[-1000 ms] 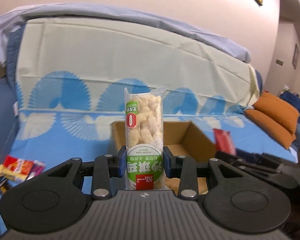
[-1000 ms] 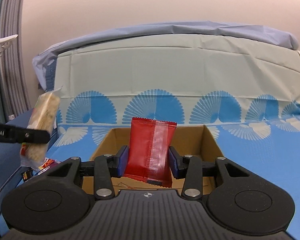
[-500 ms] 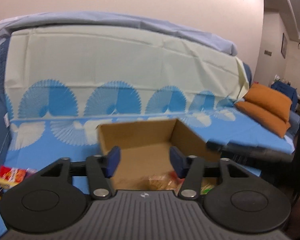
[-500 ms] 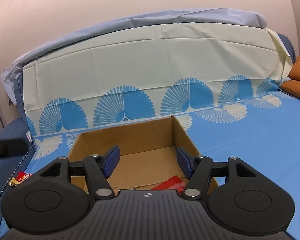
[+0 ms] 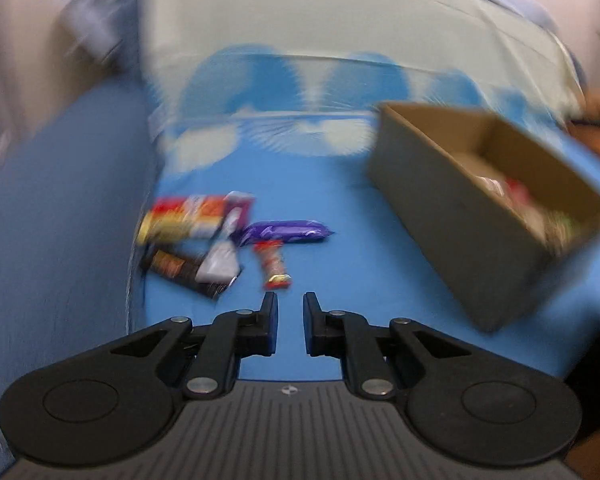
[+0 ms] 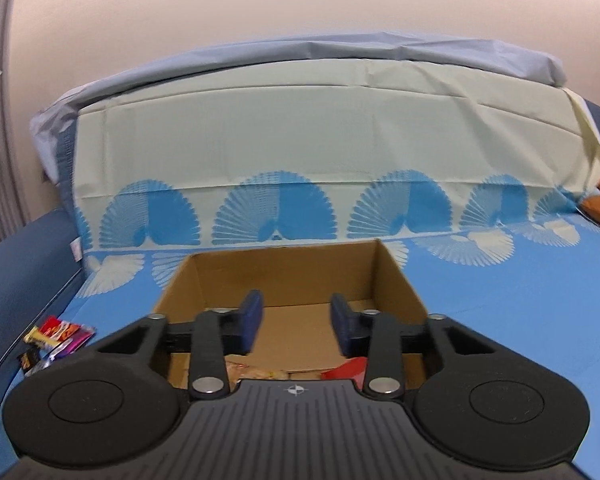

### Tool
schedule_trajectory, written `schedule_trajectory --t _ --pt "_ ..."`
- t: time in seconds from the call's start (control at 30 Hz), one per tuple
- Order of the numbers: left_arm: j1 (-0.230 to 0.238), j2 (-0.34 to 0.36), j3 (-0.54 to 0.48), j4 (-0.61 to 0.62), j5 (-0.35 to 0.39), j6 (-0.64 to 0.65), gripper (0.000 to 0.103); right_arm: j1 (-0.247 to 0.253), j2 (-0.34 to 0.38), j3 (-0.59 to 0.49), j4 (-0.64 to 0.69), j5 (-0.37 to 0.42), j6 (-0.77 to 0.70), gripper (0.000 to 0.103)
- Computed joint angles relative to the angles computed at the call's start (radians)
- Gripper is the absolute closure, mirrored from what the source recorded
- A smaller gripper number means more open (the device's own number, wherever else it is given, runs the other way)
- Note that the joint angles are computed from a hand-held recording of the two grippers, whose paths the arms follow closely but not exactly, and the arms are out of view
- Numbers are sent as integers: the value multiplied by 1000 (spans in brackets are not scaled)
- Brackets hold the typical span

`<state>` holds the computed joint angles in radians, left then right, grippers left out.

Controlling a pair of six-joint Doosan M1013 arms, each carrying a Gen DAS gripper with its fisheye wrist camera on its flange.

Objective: Organize snacks
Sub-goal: 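Open both grippers over the cardboard box to drop both snacks, then grasp the dark chocolate bar with the left gripper while the right moves to the snacks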

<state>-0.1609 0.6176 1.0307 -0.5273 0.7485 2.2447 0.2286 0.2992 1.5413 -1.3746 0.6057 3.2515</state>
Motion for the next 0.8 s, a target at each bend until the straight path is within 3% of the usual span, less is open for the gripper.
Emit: schedule_trajectory --t 0.13,0.37,0.8 --pt "6 18 -34 53 6 -155 89 14 9 -12 -7 -5 -51 69" --pt "-4 26 -41 39 55 -39 86 28 26 -36 33 -11 -153 65" --pt "6 81 -135 66 147 -211 86 41 48 -66 80 -60 -261 61"
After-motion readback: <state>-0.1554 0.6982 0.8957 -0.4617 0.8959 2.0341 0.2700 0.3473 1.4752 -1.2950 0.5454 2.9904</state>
